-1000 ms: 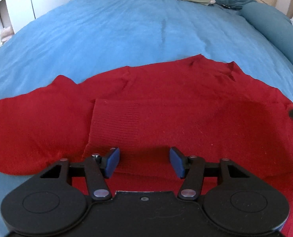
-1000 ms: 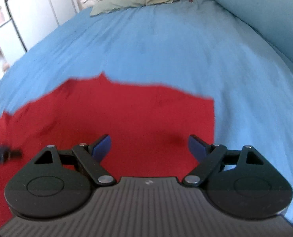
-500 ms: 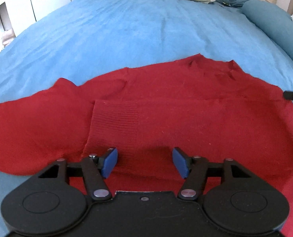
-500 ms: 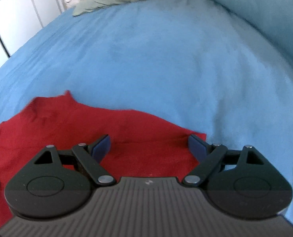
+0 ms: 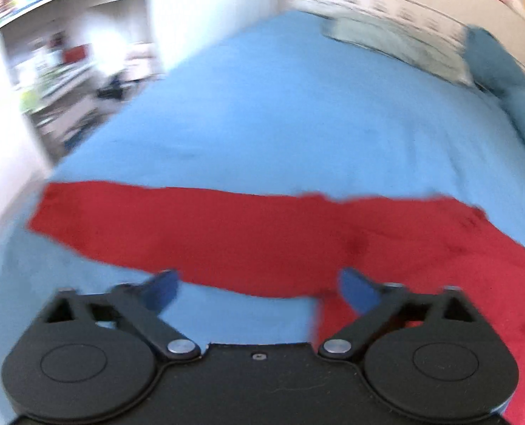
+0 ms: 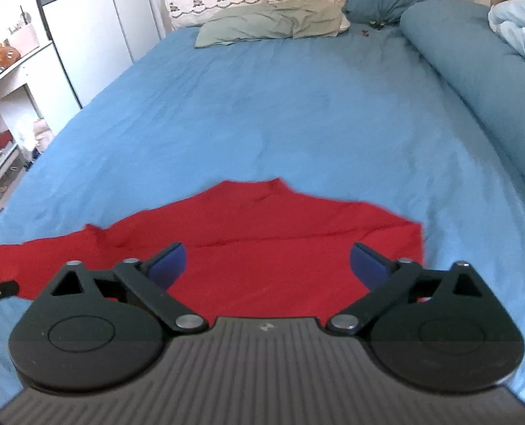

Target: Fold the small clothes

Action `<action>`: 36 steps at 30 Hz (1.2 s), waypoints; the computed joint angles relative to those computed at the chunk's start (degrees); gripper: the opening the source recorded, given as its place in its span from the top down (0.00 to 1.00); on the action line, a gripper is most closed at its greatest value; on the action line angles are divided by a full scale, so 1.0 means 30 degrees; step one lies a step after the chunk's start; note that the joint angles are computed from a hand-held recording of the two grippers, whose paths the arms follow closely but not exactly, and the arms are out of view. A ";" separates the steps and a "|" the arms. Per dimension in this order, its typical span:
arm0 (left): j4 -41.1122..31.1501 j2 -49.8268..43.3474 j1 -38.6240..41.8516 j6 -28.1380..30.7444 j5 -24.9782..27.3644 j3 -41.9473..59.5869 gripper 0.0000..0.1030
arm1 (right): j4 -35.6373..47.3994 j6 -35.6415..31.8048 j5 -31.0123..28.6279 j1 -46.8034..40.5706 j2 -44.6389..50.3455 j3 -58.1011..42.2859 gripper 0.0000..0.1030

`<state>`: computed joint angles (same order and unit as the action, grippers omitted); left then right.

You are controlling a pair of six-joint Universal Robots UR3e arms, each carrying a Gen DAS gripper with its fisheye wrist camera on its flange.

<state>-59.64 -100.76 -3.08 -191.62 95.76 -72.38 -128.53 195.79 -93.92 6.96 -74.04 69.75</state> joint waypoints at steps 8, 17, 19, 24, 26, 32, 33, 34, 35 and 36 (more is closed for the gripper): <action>0.4133 0.1353 0.6309 0.1416 -0.0897 -0.5367 0.10 | 0.2665 0.3602 -0.0919 0.3283 0.3937 -0.4750 0.00; 0.6340 -0.2130 1.0467 0.0525 -0.3073 -0.4931 0.45 | 0.4595 0.3489 -0.1931 0.5095 0.8619 -1.0594 0.00; 0.7496 -0.2522 1.0362 0.0601 -0.2852 -0.5108 0.46 | 0.4552 0.3131 -0.2055 0.5354 0.9178 -1.1247 0.00; 0.8551 -0.3660 0.9809 0.1101 -0.1995 -0.4489 0.52 | 0.5508 0.2409 -0.2348 0.5878 1.0827 -1.3890 0.00; 0.9052 -0.3764 0.9730 0.1160 -0.1764 -0.4720 0.60 | 0.5456 0.2358 -0.2456 0.5935 1.0965 -1.4024 0.00; 0.8873 -0.4037 0.9720 0.1237 -0.1916 -0.4204 0.94 | 0.4415 0.2732 -0.2515 0.5800 0.9763 -1.1940 0.00; 0.8782 -0.4012 0.9551 0.1315 -0.1718 -0.4049 0.94 | 0.4098 0.2712 -0.2498 0.5744 0.9420 -1.1366 0.00; 0.8786 -0.3914 0.9393 0.1357 -0.1601 -0.3993 0.94 | 0.3657 0.2690 -0.2470 0.5669 0.9008 -1.0647 0.00; 0.8787 -0.3720 0.9169 0.1407 -0.1449 -0.3944 0.94 | 0.3330 0.2718 -0.2500 0.5614 0.8683 -1.0117 0.00; 0.8767 -0.3526 0.8906 0.1481 -0.1271 -0.3866 0.94 | 0.2916 0.2745 -0.2504 0.5519 0.8261 -0.9421 0.00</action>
<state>-33.33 -111.34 23.64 -187.18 91.94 -83.98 -119.79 204.03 -101.44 23.52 -49.26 41.49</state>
